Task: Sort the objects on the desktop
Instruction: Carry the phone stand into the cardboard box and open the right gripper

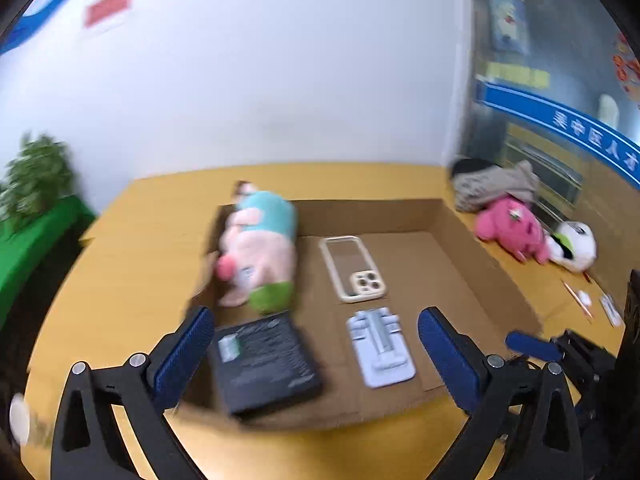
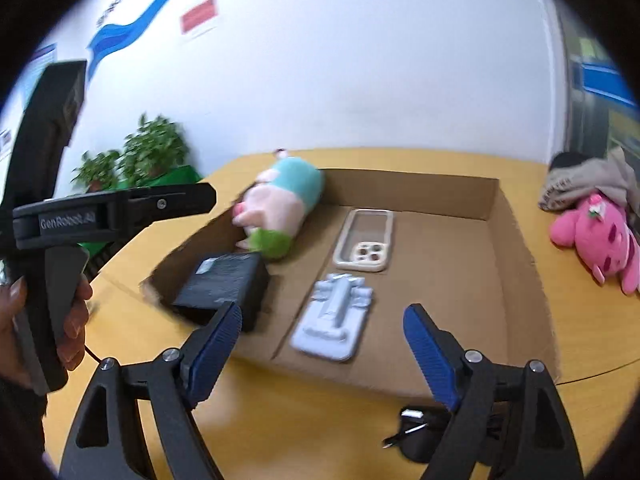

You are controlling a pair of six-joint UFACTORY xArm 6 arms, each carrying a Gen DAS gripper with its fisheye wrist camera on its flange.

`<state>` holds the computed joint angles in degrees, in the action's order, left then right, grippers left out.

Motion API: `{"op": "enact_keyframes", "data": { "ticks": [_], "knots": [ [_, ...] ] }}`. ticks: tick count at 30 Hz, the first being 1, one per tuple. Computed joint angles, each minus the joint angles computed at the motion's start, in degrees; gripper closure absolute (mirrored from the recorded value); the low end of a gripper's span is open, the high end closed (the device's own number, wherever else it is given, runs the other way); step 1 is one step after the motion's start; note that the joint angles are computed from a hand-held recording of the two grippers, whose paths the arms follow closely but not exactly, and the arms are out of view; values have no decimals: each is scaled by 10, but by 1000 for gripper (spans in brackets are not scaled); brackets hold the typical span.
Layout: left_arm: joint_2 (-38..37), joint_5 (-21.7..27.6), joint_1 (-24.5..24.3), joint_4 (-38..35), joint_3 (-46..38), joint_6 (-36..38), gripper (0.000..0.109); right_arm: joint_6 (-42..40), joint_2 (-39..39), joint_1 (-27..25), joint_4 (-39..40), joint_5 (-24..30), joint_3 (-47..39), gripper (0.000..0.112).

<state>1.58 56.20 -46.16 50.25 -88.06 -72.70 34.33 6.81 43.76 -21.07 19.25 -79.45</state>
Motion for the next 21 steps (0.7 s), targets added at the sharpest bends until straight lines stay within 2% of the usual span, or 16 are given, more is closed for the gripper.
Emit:
{"op": "enact_keyframes", "data": {
  "ticks": [1, 3, 5, 7, 8, 12, 14, 16, 18, 21],
  "knots": [
    [-12, 14, -7, 10, 15, -25, 6, -24, -13, 2, 20, 2, 15, 29],
    [-34, 66, -32, 39, 40, -84, 6, -19, -21, 7, 20, 6, 30, 29],
    [-31, 153, -68, 84, 35, -126, 6, -6, -35, 7, 30, -6, 54, 30],
    [-31, 223, -99, 119, 33, -143, 6, 42, -52, 4, -1, -19, 81, 31],
    [-34, 231, -107, 129, 36, -146, 6, 71, -65, 0, -27, -26, 94, 31],
    [-55, 207, -115, 138, 61, -155, 6, 144, -101, -7, -105, -30, 124, 34],
    [-68, 179, -110, 131, 75, -167, 6, 148, -110, -8, -115, -34, 132, 49],
    [-78, 150, -101, 129, 92, -185, 6, 145, -111, -7, -114, -26, 134, 81],
    [-87, 127, -97, 137, 106, -204, 6, 132, -114, -6, -95, -32, 144, 91],
    [-90, 124, -103, 161, 116, -230, 6, 137, -120, -9, -90, -45, 159, 91]
  ]
}}
